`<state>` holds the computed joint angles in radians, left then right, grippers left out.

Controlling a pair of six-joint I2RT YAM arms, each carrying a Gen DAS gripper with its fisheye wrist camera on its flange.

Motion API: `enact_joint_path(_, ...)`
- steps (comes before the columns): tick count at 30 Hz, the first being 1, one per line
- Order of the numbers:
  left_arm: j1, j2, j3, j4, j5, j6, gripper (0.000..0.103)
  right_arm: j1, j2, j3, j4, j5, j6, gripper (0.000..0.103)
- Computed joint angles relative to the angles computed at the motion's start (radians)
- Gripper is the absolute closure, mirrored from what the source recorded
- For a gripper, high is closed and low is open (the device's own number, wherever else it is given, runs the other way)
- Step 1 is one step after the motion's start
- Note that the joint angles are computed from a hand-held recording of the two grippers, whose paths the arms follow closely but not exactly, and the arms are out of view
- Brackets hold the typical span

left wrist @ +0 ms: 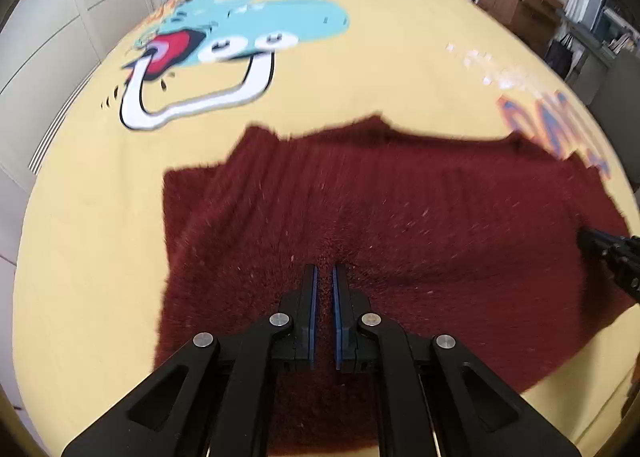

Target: Fold small clothes

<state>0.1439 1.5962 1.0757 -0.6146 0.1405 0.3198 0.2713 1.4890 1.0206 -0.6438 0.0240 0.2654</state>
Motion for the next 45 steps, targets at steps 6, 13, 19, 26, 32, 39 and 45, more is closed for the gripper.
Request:
enact_joint_path(6,-0.029,-0.035,-0.084,0.081,-0.058,0.016,0.095,-0.015,0.057,-0.004,0.014,-0.043,0.016,0.092)
enact_joint_path(13,-0.017,-0.055,-0.041,0.015,-0.055,-0.009,0.030,-0.013,0.036,0.005,-0.012,-0.034,0.007,0.031)
enact_joint_path(19,-0.002,-0.122,-0.036,-0.059,0.035,-0.020,0.001,0.031,-0.063,-0.024,-0.039,0.022,0.019,0.017)
enact_joint_path(26,-0.032,-0.138,-0.158,0.014,-0.001,0.009,0.001,0.146,-0.143,-0.156,-0.010,0.132,0.076,0.017)
enact_joint_path(32,0.117,-0.101,-0.190,0.060,0.042,0.120,0.001,0.075,-0.235,-0.300,0.067,0.147,0.017,0.017)
enact_joint_path(39,0.208,-0.038,-0.152,0.048,0.109,0.162,0.001,-0.131,-0.303,-0.365,0.055,0.050,-0.082,0.000)
enact_joint_path(45,0.197,-0.052,-0.179,0.088,0.100,0.143,0.001,-0.134,-0.306,-0.423,0.116,0.036,-0.076,0.000)
